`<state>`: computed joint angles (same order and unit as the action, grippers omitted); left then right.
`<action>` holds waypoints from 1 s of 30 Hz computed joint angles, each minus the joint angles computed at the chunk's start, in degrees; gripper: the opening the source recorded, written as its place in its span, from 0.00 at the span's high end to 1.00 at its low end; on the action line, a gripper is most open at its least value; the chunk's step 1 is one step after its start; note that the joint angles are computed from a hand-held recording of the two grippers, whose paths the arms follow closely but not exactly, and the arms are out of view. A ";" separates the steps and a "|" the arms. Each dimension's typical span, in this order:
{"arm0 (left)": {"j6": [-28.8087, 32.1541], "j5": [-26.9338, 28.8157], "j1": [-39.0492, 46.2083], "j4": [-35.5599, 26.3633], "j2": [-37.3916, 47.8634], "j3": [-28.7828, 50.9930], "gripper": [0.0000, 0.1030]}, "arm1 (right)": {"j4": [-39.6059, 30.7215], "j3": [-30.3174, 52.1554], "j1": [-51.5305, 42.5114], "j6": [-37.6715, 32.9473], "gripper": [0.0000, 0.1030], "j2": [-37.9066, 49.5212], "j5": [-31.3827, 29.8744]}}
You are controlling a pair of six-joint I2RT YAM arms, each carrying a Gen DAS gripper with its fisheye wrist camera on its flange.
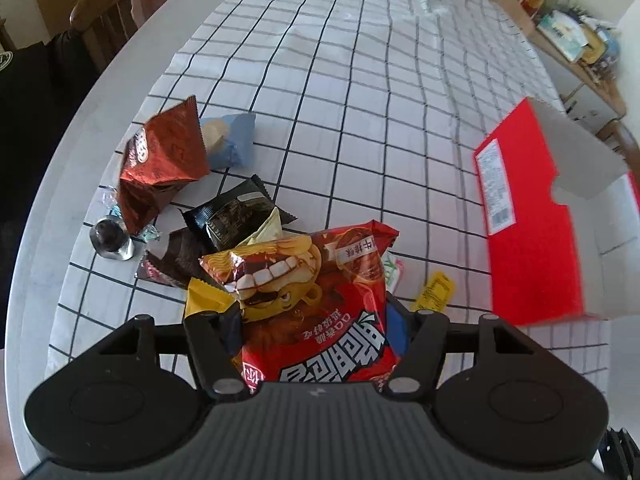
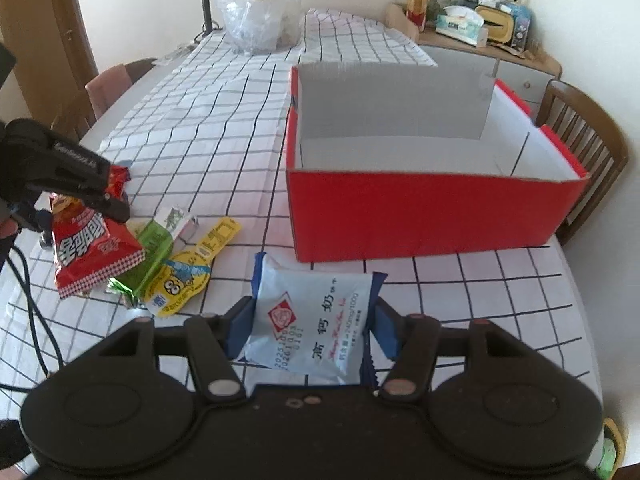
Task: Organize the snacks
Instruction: 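Carry the milk packet and red chip bag with both tools into the red box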
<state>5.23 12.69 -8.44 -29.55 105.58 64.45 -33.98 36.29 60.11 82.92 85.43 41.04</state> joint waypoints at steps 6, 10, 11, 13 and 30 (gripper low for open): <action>4.42 3.81 1.48 -4.00 -5.63 -1.09 0.37 | -10.86 4.77 4.16 7.13 0.41 -1.53 2.09; 7.16 6.13 1.50 -6.69 -9.48 -1.29 0.37 | -17.55 7.21 5.49 10.22 0.41 -3.84 3.41; 7.51 6.66 1.48 -7.24 -10.56 -1.36 0.37 | -18.75 7.51 5.58 10.60 0.41 -4.48 3.72; 7.96 7.90 1.12 -8.27 -12.74 -1.26 0.37 | -21.23 7.93 5.32 10.99 0.41 -6.53 4.62; -6.92 -2.31 -22.15 -8.04 -8.75 10.99 0.36 | -7.40 -6.98 -30.83 -40.70 0.41 -41.90 -6.29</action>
<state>-1.70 10.38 -30.59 -37.59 96.83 75.44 -41.39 29.31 29.28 42.22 43.54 34.75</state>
